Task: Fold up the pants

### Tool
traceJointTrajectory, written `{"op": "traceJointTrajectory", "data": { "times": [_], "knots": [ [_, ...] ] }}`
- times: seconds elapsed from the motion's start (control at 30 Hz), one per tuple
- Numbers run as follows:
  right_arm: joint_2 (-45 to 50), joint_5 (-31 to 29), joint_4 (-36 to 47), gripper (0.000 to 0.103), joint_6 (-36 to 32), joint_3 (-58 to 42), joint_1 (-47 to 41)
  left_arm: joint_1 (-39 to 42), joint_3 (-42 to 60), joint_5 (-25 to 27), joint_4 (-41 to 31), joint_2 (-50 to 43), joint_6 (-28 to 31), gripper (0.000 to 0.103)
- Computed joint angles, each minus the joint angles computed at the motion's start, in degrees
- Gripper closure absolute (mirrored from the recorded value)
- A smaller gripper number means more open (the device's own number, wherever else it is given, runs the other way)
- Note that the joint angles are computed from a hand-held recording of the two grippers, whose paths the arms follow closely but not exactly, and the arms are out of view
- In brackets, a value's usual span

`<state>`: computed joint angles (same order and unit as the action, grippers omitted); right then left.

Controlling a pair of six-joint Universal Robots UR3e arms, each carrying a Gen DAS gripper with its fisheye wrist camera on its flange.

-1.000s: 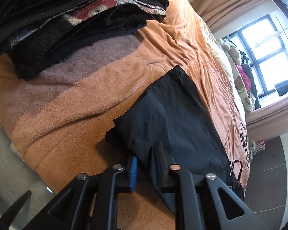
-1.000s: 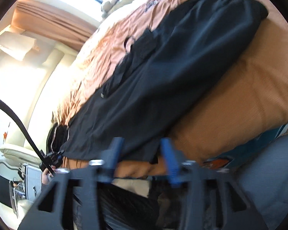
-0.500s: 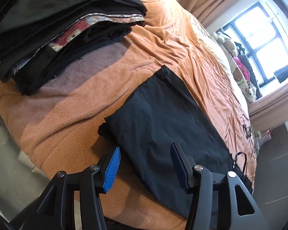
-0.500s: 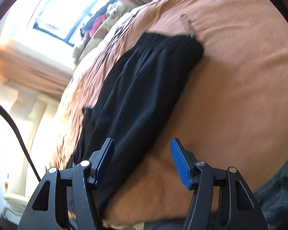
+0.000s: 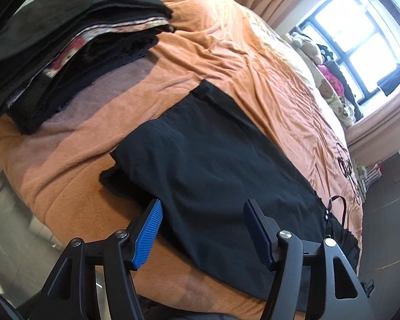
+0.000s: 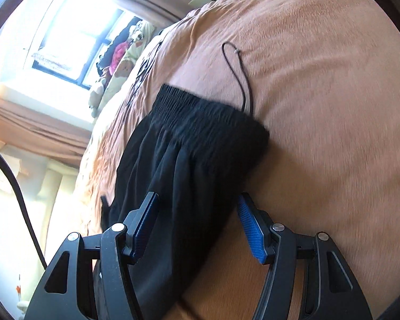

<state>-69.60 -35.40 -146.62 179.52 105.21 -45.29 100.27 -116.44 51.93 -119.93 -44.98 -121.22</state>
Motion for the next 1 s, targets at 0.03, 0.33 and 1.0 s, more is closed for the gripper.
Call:
{"op": "traceJointTrajectory", "data": {
  "times": [0.03,0.33,1.0],
  "knots": [
    [0.01,-0.49,-0.46,0.044,-0.09,0.03,-0.31,-0.57,0.07,-0.13,0.15,0.25,-0.70,0.035],
    [-9.14,-3.01,1.21,0.084,-2.43,6.73,-3.65,-3.56,-0.14,-1.09,-1.53,3.37,-1.48,0.035],
    [-34.78,-4.48,24.91,0.076,-12.84,18.14,-13.25,1.70,2.15,-0.83,-14.36,6.80,9.47,0.035]
  ]
}}
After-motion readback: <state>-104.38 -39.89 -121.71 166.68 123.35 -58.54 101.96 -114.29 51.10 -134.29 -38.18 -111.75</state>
